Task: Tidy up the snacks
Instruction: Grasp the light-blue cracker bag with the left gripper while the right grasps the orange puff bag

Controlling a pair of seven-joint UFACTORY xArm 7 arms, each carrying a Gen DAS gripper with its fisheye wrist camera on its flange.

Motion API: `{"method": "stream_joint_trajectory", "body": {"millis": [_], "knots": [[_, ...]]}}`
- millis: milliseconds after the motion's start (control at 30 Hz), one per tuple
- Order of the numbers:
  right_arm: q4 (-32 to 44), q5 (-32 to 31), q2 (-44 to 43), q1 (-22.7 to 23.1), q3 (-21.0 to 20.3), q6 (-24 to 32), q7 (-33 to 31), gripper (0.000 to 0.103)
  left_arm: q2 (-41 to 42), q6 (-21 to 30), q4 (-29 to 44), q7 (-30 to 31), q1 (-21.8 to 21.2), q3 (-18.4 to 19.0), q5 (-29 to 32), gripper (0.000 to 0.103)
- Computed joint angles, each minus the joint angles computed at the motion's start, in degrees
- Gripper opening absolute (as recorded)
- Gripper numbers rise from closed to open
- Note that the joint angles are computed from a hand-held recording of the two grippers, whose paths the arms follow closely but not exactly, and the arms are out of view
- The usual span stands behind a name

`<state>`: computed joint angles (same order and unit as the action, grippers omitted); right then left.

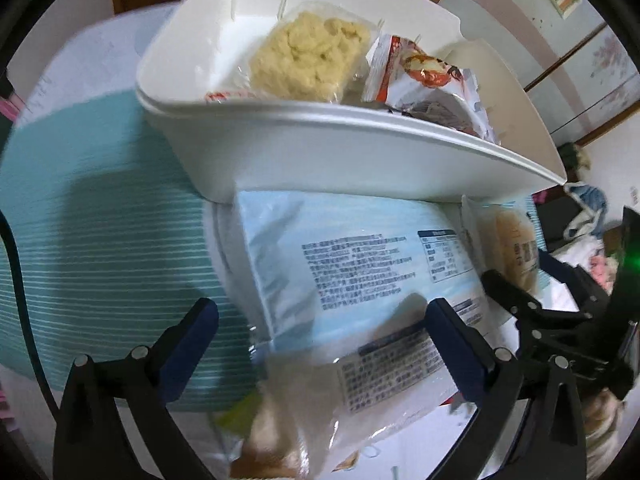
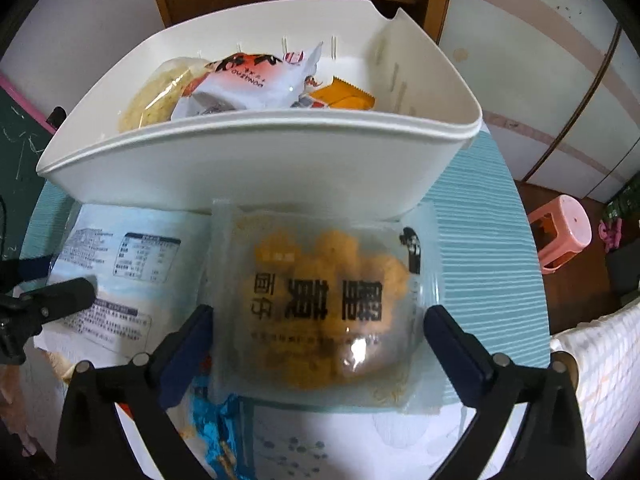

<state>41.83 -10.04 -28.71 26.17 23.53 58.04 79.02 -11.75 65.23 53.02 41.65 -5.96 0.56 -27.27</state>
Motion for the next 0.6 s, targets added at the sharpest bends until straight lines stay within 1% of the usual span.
{"method": "stream_joint_trajectory", "body": {"millis": [33,67,200,267,300,333,367,433,500,533,600], "knots": [[-0.06,-0.13,-0.05,-0.16,0.0,-0.17,0.26,0.103,1.07,1.1,0.82,-0.56,-0.05,0.03,-0.3,0.103],[-0.16,-0.22,-0.14,-0.3,0.08,-0.31,0.72,0.103,1.18,1.09,0.84,-0.81,-0.05,-0.14,-0.36,0.103],[-0.17,-0.65,0.38,-0.91,-0.38,-0.65,0.68,0.103,0.64,-0.44,0.02,0.42,-1.18,-1.48,0.53,0.103],[0.33,-1.19,0.91,-1.11,-0.23,-0.25,0.66,0.1,-1.05,-1.71,-1.18,1.96,-2.2,-1.8,-0.57,0.09],[0.56,-1.45,1.06,-1.02,-0.25,-0.29,0.26,0.092,-1.68,-3.1,-1.5,2.09,-2.59,-2.03,-0.66,0.083],[1.42,-1.95,1.48,-1.12,0.12,0.93,0.27,0.088,-3.0,-4.6,-2.45,1.86,-2.88,-2.25,-0.4,0.074],[1.93,-2.26,1.55,-1.03,0.36,1.51,0.34,0.085,-3.63,-5.05,-2.69,2.08,-3.19,-1.94,-0.8,0.068],[2.16,-2.56,1.53,-0.81,0.31,1.54,0.18,0.08,-4.8,-5.37,-2.7,2.59,-3.56,-1.21,-1.41,0.041],[2.02,-2.35,0.85,-0.55,0.22,1.75,0.31,0.077,-5.15,-3.72,-1.57,2.68,-3.54,0.0,-2.4,0.031],[2.02,-2.04,0.46,-0.41,0.22,1.78,0.53,0.076,-5.49,-3.32,-1.23,2.68,-3.34,0.34,-2.38,0.028],[1.9,-1.3,-0.1,-0.06,0.02,1.47,0.2,0.074,-7.58,-4.81,-2.28,2.8,-3.08,0.27,-1.67,0.026]]}}
